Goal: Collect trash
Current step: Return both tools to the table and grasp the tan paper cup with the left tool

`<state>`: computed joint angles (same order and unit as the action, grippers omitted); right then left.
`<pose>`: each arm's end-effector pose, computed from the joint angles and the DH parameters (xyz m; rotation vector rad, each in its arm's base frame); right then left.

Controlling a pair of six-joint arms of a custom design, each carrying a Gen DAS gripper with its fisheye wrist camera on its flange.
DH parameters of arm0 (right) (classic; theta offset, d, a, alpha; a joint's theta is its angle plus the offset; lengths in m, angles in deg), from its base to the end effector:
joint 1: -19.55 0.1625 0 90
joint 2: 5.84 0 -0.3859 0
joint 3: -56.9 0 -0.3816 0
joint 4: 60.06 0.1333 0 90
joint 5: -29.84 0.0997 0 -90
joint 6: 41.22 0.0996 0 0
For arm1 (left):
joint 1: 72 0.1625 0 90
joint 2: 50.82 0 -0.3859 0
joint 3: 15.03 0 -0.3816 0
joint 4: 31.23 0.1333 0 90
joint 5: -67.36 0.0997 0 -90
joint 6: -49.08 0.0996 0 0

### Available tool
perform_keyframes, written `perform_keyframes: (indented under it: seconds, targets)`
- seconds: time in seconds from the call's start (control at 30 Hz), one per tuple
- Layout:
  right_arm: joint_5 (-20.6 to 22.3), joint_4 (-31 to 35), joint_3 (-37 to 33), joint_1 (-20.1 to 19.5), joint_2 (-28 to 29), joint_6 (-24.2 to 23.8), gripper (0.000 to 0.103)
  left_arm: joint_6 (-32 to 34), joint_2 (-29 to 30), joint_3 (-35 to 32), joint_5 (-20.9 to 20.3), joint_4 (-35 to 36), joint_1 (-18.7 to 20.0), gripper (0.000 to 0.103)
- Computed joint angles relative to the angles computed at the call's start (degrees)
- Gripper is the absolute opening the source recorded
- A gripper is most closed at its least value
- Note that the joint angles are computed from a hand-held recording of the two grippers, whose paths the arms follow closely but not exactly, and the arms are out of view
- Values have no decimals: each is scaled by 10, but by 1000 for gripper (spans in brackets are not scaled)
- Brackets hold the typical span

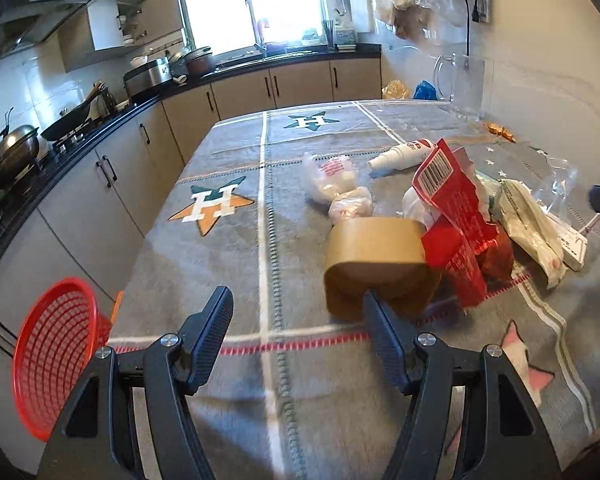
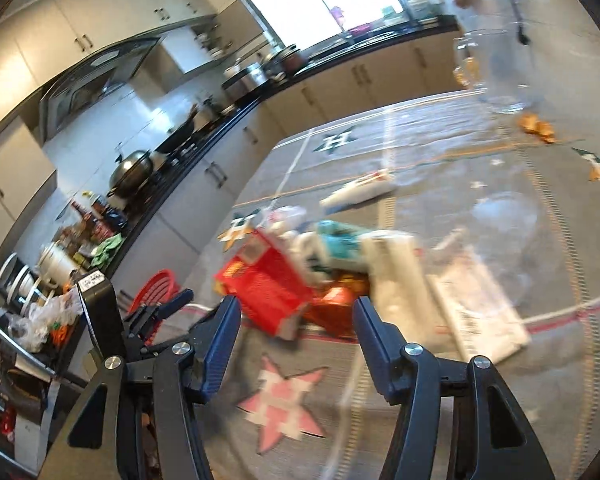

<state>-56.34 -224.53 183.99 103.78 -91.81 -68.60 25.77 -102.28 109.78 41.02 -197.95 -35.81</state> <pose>0.0937 -0.4643 0.2683 0.5748 -2.8564 0.8642 -0.2333 -0.4465 0.0605 0.5281 2.0863 -0.8821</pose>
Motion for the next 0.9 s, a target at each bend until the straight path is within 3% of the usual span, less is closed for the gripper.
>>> perform_keyframes:
  seconds: [0.3,0.33,0.4,0.47,0.73,0.9]
  targets:
    - [0,-27,14,-52,-50,0,63,47,22,-45,-44,-6,35,64]
    - [-7,-36,13,-54,-49,3,63,41,25,-52,-46,1,38,61]
    - [-23,-63,13,-56,-46,7,63,29,26,-63,-61,20,45,37]
    - [-55,-94,10,-51,-32,2,64,17,28,-70,-77,26,51,26]
    - [-148,-169,-21,-24,50,-21,77,-8,29,-62,-61,15,38,12]
    - [-211,-225,-52,-4,114,-35,77,-23,17,-41,-50,8,24,5]
